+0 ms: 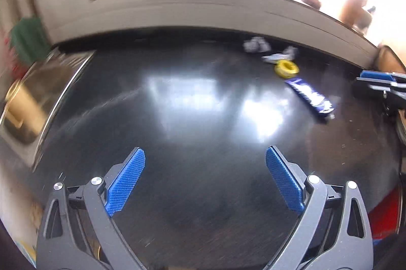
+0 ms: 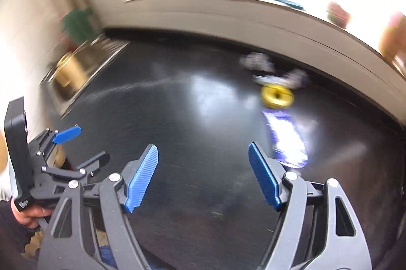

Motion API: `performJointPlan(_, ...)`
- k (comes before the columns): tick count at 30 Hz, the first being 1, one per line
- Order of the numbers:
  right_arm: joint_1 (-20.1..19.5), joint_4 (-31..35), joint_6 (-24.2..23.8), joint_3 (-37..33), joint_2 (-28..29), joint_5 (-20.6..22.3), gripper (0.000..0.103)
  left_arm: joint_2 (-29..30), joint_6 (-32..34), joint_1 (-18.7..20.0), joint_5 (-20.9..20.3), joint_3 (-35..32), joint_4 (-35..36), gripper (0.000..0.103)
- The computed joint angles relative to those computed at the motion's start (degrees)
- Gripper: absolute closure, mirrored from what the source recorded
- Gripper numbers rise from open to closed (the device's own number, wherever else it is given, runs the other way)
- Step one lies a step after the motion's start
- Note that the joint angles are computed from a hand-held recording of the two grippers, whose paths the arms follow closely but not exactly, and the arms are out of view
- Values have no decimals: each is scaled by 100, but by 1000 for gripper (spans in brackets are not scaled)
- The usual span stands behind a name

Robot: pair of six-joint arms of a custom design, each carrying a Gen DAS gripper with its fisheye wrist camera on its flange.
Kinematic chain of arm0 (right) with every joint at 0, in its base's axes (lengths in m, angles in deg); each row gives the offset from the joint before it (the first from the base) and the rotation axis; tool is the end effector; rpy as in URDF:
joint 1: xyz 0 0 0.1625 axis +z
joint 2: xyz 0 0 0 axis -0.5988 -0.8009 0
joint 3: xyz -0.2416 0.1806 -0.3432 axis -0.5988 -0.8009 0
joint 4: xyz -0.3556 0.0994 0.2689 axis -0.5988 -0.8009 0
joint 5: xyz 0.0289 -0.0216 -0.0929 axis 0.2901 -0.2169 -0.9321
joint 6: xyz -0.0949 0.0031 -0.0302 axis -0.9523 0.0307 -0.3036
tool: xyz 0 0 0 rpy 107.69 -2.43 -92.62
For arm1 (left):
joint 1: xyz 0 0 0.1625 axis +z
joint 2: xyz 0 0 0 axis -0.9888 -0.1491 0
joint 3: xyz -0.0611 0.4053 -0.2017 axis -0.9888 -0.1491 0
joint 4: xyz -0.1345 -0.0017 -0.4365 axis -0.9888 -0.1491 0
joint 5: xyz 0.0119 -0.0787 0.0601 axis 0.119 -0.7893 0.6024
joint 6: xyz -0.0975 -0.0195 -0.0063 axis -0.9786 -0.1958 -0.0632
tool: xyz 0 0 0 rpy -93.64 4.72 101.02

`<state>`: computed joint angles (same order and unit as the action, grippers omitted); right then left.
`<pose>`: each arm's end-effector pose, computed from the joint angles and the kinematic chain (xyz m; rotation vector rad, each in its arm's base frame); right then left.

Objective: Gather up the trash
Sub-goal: 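Return both open tools to the countertop, then grasp the yellow tape ring with the left tool while the right tool grasps the blue toothpaste tube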

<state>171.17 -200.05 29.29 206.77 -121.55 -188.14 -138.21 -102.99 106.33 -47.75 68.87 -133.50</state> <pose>0.4229 -0.3353 0.2098 0.5032 -2.4548 0.5676 -0.2069 -0.3230 0.3586 0.5372 2.3388 -0.6815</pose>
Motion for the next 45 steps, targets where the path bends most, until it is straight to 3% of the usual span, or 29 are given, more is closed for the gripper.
performJointPlan(3, -117, 156, 273, 300, -534, -232, 31, 664, 748, 119, -272, -65, -934, 10)
performJointPlan(7, -319, 230, 474, 669, -1042, -358, 30, 1388, 1354, 262, -567, -206, -1621, 10)
performJointPlan(12, -499, 195, 407, 769, -1062, -366, 29, 1964, 1846, 490, -726, -344, -2192, 10)
performJointPlan(19, -970, -202, -268, 811, -875, -104, 29, 2992, 2792, 1070, -858, -767, -3105, 10)
performJointPlan(27, -1550, -673, -962, 798, -490, 72, 29, 4428, 3352, 1702, -1017, -1506, -3866, 10)
performJointPlan(35, -2003, -1127, -1672, 853, -100, 38, 29, 5193, 3616, 2063, -1088, -1962, -4358, 10)
performJointPlan(38, -2092, -1328, -1913, 855, 23, 3, 29, 5287, 3925, 2047, -898, -1920, -4643, 15)
performJointPlan(41, -2113, -1485, -2146, 833, 173, -119, 37, 5334, 4267, 1997, -827, -1884, -4847, 35)
performJointPlan(42, -2093, -1577, -2260, 839, 203, -142, 39, 5352, 4355, 2010, -852, -1904, -4897, 48)
performJointPlan(44, -2071, -1592, -2298, 813, 220, -101, 51, 5324, 4315, 2000, -928, -1920, -4787, 48)
performJointPlan(45, -2069, -1587, -2306, 800, 222, -81, 51, 5295, 4290, 1995, -949, -1903, -4802, 48)
